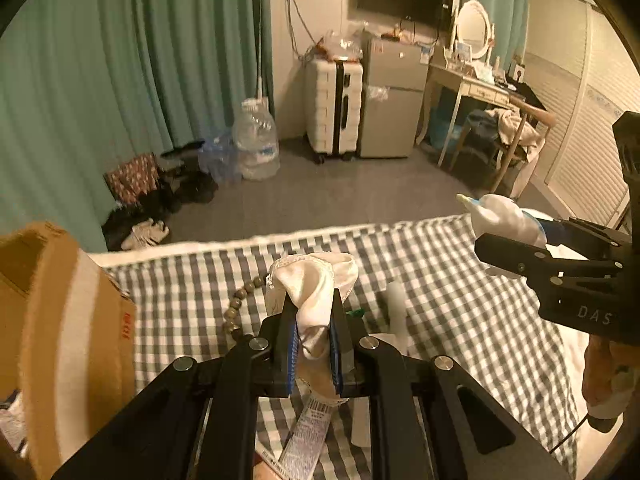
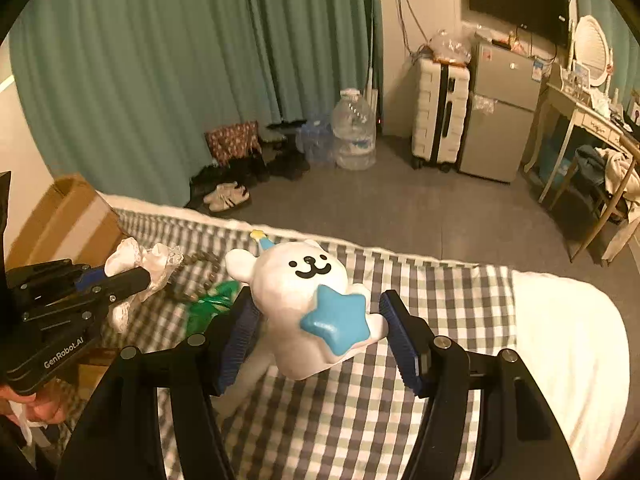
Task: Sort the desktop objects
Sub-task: 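Lift and carry the bear figurine and white cloth over the box with both tools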
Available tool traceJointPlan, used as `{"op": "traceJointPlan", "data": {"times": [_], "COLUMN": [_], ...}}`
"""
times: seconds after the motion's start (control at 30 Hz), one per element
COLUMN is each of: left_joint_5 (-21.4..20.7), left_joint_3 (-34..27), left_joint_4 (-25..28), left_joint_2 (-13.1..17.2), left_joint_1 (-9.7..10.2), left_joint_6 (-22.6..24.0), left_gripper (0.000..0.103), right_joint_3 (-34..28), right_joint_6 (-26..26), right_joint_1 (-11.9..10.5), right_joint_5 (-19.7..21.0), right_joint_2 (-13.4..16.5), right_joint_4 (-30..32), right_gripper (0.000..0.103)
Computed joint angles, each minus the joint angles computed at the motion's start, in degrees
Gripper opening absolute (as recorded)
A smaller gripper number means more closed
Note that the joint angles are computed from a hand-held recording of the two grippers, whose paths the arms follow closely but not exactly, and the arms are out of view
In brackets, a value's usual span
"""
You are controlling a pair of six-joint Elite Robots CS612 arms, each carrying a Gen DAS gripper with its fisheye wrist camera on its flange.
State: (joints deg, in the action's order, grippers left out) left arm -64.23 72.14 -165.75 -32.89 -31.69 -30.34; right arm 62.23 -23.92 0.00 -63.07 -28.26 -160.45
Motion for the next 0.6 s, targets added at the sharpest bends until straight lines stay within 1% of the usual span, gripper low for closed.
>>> {"op": "traceJointPlan", "data": {"times": [0.27, 0.37, 0.4, 0.43, 0.5, 0.6], "left_joint_5": [7.0, 9.1, 9.9, 10.3, 10.8, 12.5], "left_joint_3": [5.4, 6.9, 7.3, 7.6, 8.2, 9.4], "left_joint_4": [-5.0, -7.4, -7.9, -8.4, -9.4, -12.5], "left_joint_2": [-4.6, -6.0, -6.4, -6.7, -7.5, -8.4], "left_joint_1": [-2.23, -3.12, -3.47, -3.72, -4.25, -5.15], "left_joint_6": [0.8, 1.3, 1.4, 1.7, 2.3, 3.8], "left_gripper": [0.013, 0.013, 0.013, 0.013, 0.013, 0.013], "right_joint_3": [8.1, 10.9, 11.7, 12.3, 14.0, 16.3], "right_joint_6": [2.5, 3.5, 4.6, 5.5, 7.5, 9.1], "right_joint_1": [-1.0, -1.2, -1.3, -1.4, -1.9, -2.4], "right_joint_5": [1.4, 0.9, 0.2, 0.3, 1.7, 2.9], "right_joint_2": [-5.2, -7.1, -7.7, -8.2, -9.4, -11.0], "right_joint_4": [-8.6, -11.5, -12.6, -13.2, -15.3, -18.3], "right_gripper": [0.062, 0.062, 0.062, 0.062, 0.063, 0.063]}}
